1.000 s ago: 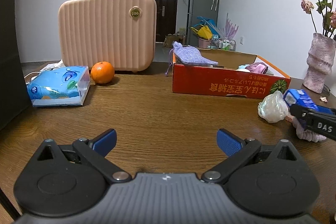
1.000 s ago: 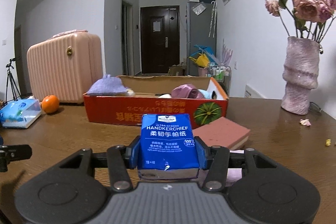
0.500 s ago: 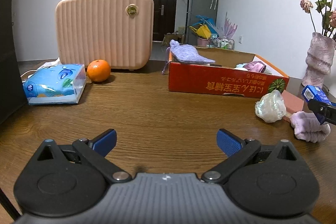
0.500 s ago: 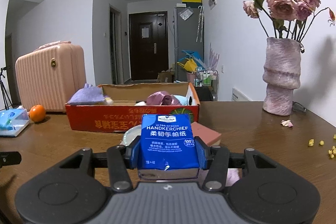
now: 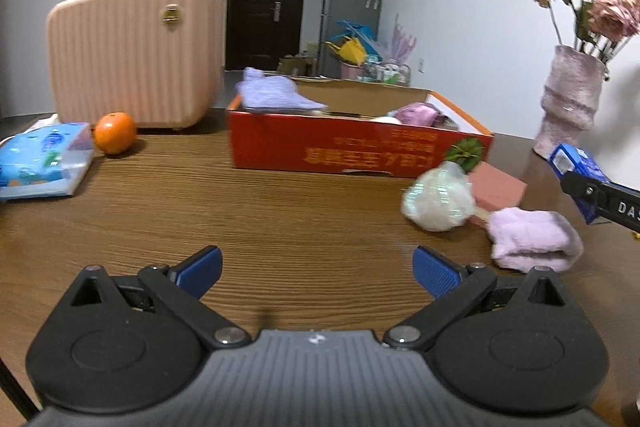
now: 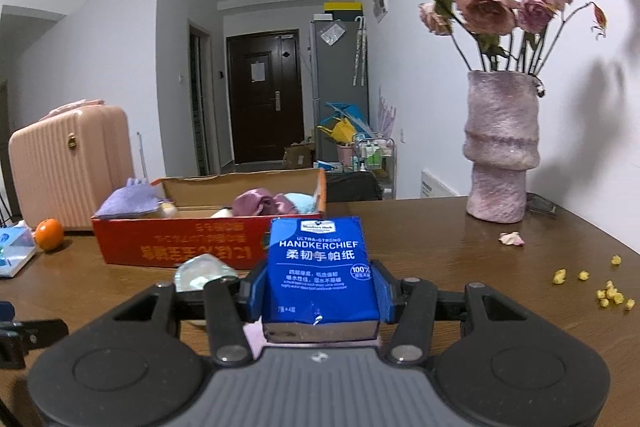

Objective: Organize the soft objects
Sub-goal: 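Lift the tissue pack with the right tool while the left tool approaches the pink towel, then close the left tool on the folded pink towel and lift it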

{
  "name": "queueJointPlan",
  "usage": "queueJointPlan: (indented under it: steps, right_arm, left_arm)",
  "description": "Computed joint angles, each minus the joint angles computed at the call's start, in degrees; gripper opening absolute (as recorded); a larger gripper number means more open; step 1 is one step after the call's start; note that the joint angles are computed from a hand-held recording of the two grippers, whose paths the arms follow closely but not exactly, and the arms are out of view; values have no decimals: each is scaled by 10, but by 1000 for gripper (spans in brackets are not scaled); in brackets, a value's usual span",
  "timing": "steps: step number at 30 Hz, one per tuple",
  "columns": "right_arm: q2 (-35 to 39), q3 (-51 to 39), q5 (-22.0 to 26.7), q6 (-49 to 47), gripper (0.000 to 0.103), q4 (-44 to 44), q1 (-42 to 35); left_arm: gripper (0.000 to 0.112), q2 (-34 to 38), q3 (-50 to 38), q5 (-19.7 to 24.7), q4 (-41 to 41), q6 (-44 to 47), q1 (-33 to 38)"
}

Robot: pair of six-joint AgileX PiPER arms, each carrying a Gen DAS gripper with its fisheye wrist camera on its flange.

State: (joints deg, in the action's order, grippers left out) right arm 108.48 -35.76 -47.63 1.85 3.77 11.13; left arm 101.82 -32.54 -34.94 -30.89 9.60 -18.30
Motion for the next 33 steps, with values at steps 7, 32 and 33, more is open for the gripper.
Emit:
queueJointPlan:
  steps: [7, 32, 33]
  right_arm:
    - [-1, -6, 9, 23, 51, -62, -59]
    - [32, -62, 45, 55, 51, -185, -187]
    - [33, -64, 45, 54, 51, -186, -189]
  left_arm:
    - [103, 37, -68, 28, -79, 49, -68]
    - [103, 164, -301, 117, -265, 211, -158]
    - [103, 167, -306, 118, -270, 216, -160]
